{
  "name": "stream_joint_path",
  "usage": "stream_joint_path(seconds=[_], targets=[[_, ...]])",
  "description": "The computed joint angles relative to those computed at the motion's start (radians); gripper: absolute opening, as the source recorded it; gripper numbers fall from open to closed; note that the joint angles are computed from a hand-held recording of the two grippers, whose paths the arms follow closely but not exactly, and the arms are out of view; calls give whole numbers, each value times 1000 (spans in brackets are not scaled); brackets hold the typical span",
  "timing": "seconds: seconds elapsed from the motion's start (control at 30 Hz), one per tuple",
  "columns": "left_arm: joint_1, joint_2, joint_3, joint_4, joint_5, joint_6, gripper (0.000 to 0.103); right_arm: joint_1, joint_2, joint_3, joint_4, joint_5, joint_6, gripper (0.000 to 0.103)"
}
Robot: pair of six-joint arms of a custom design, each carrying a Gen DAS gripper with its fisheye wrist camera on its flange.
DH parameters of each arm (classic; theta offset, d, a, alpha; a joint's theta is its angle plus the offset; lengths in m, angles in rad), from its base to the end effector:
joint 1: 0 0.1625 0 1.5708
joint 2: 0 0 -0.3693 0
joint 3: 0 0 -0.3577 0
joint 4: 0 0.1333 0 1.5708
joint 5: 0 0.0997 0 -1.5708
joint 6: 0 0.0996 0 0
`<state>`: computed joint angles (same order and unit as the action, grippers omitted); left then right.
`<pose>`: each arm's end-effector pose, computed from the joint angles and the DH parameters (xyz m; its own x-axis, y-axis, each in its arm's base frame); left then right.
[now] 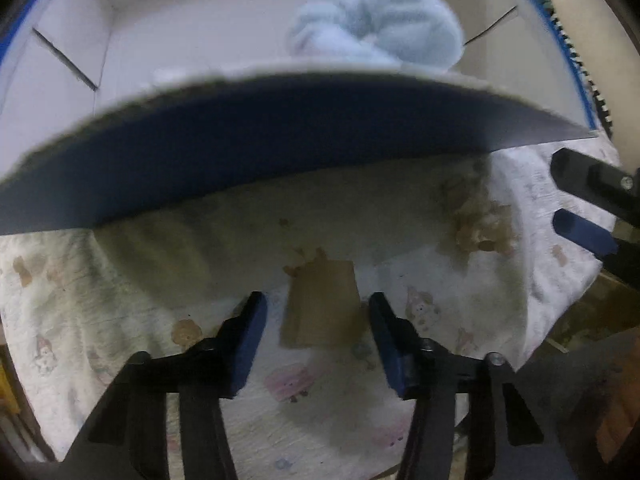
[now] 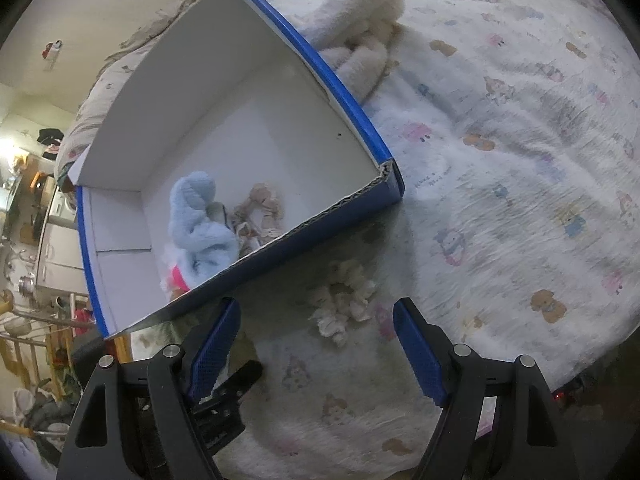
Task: Organize soft objects
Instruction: 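Grasp the tan foam piece with the left gripper while the right grasps the cream lace scrunchie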
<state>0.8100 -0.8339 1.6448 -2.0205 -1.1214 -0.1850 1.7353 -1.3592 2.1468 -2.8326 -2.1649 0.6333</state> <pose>-0.2556 -0.5245 0.0575 -0.6558 0.5951 -0.4645 0.5335 0.8007 0.2726 0.1512 -0.4375 0.2422 -0.7789 0.6133 0.1312 0.3911 0.6385 -0.6628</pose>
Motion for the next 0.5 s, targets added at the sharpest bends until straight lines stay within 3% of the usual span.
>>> stream_joint_path(seconds=[0.13, 0.33, 0.5], targets=[[-1, 13, -11, 8, -21, 5, 21, -9, 19, -20, 39, -8, -4, 83], [0, -2, -14, 20, -31, -16, 11, -9, 106, -113, 159, -64, -27, 83], [-9, -40, -2, 5, -22, -15, 9, 3, 194, -200, 251, -115, -56, 83]])
